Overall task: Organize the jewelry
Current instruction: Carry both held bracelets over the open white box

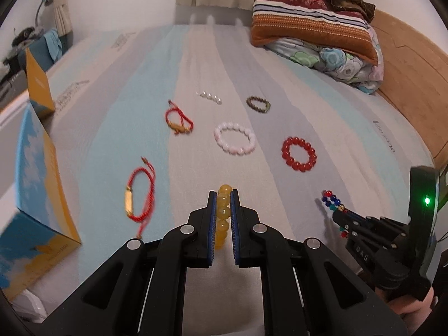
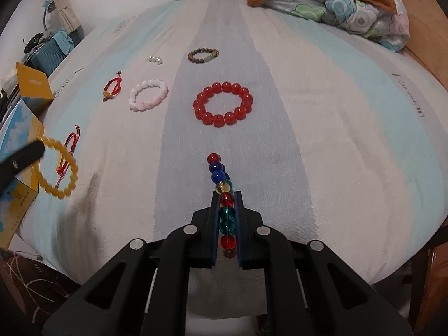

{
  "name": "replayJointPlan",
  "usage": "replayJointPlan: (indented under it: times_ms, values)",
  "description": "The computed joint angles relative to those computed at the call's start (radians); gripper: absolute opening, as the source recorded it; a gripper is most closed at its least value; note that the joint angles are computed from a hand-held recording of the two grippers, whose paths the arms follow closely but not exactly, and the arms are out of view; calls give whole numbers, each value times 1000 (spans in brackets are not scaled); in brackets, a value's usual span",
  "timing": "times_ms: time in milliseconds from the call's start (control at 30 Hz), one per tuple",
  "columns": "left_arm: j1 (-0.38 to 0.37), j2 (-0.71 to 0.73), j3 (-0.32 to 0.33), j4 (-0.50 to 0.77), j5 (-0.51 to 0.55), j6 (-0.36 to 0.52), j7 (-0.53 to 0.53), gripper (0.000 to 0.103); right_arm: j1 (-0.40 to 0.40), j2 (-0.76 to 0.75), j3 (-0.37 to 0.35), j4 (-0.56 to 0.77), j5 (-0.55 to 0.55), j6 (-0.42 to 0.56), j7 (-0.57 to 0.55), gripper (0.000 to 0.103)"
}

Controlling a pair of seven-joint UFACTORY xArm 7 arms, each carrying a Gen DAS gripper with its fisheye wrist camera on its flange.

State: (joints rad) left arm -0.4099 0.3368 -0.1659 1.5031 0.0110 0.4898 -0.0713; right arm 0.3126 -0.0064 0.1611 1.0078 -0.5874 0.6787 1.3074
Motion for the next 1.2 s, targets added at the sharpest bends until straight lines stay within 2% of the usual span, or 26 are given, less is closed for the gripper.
replayJointPlan:
  times_ms: [133, 267, 467, 767, 900, 1200]
  values:
    - [-11, 52, 19, 95, 19, 68, -32, 8, -1, -10, 1, -5, -6, 21, -1, 9]
    - [-34, 98, 53, 178, 83, 112, -76, 8, -2, -37, 9, -11, -20, 55, 12, 9]
    - [-42, 63, 74, 135, 175, 110, -81, 9, 6, -38, 33, 43, -22, 139, 15, 9]
    - [0, -9, 85, 93, 207, 111, -125, 9, 69, 78, 27, 236, -9, 193, -49, 9]
    - [-4, -53, 122, 77, 311, 101, -216, 9, 102, 126, 11, 323, 3, 220, -76, 9]
    - [87, -121, 103, 66, 261, 92, -212, 9, 178, 233, -22, 537, -1, 331, -145, 9]
